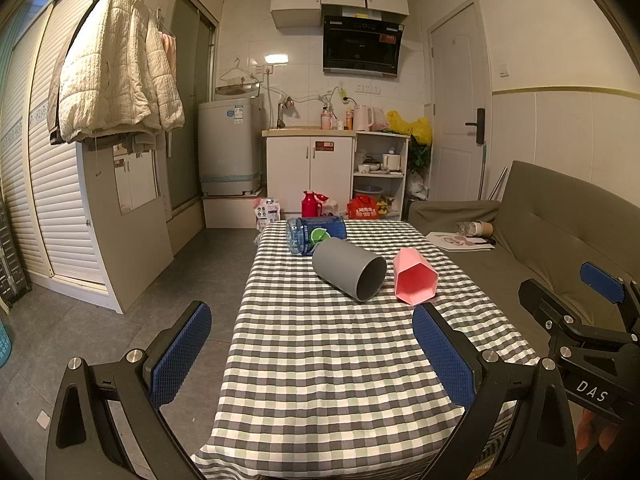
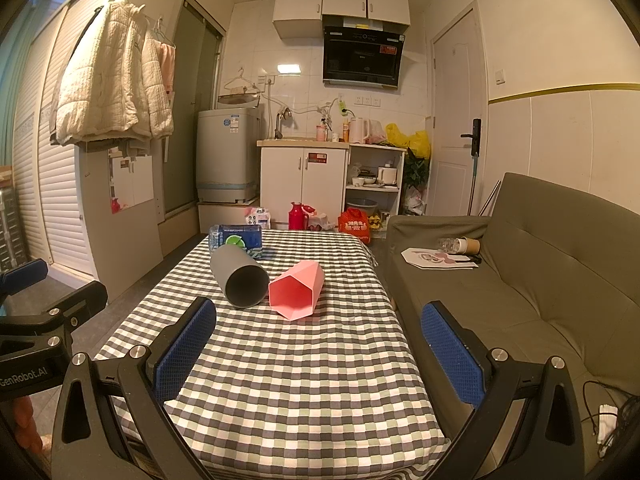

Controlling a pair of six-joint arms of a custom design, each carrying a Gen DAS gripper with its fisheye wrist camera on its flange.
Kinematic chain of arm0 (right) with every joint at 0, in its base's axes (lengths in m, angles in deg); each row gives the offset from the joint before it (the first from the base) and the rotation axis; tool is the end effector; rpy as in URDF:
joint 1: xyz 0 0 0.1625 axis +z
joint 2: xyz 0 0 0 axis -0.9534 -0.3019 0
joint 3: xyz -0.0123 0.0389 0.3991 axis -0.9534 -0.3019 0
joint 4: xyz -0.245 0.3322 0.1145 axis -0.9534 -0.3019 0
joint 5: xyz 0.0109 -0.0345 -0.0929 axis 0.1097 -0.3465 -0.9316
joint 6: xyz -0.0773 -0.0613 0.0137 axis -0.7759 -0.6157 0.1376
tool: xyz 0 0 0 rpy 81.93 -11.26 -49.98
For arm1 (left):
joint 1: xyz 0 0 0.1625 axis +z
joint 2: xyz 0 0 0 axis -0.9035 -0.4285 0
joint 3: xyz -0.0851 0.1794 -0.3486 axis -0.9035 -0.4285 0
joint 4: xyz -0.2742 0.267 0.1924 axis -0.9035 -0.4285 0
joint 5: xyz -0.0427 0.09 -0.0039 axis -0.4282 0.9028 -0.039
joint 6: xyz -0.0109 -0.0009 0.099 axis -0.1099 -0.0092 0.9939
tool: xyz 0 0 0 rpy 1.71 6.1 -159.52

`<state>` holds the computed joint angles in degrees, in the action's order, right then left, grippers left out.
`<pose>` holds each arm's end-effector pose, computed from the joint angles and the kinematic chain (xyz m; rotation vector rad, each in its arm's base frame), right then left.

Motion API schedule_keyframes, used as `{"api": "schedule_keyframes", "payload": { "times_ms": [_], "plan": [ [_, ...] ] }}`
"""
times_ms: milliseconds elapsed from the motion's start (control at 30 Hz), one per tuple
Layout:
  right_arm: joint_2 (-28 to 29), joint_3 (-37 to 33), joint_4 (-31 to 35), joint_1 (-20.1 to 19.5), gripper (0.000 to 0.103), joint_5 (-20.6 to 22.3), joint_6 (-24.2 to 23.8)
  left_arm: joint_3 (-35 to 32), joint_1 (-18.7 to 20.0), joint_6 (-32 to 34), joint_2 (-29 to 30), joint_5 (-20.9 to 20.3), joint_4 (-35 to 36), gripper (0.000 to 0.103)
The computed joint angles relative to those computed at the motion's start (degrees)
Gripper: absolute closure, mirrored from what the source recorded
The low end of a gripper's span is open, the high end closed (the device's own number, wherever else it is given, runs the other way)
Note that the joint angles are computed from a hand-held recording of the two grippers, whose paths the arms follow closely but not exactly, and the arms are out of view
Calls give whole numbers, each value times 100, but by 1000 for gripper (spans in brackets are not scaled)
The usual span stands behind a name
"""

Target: Flip cup upside down

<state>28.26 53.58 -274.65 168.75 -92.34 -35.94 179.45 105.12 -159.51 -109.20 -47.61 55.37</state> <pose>0.1461 -0.4848 0.2095 0.4937 -1.8770 1.4178 -0.2810 -0.5206 0.0770 0.7089 2.1083 -1.3297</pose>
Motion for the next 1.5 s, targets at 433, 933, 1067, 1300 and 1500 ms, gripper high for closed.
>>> {"api": "schedule_keyframes", "payload": {
  "times_ms": [433, 933, 1067, 1300, 1500],
  "plan": [
    [-4, 0, 20, 3, 0, -11, 9, -7, 1, -15, 7, -3, 15, 0],
    [-12, 0, 39, 10, 0, -30, 18, -11, 1, -14, 9, -6, 20, 0],
    [-15, 1, 46, 11, 0, -34, 23, -16, 1, -12, 12, -6, 27, 0],
    [-18, 0, 58, 10, 0, -35, 28, -17, -1, -18, 11, -8, 33, 0],
    [159, -64, -1, -46, 0, -28, 18, -78, 19, -145, 70, -102, 132, 0]
  ]
}}
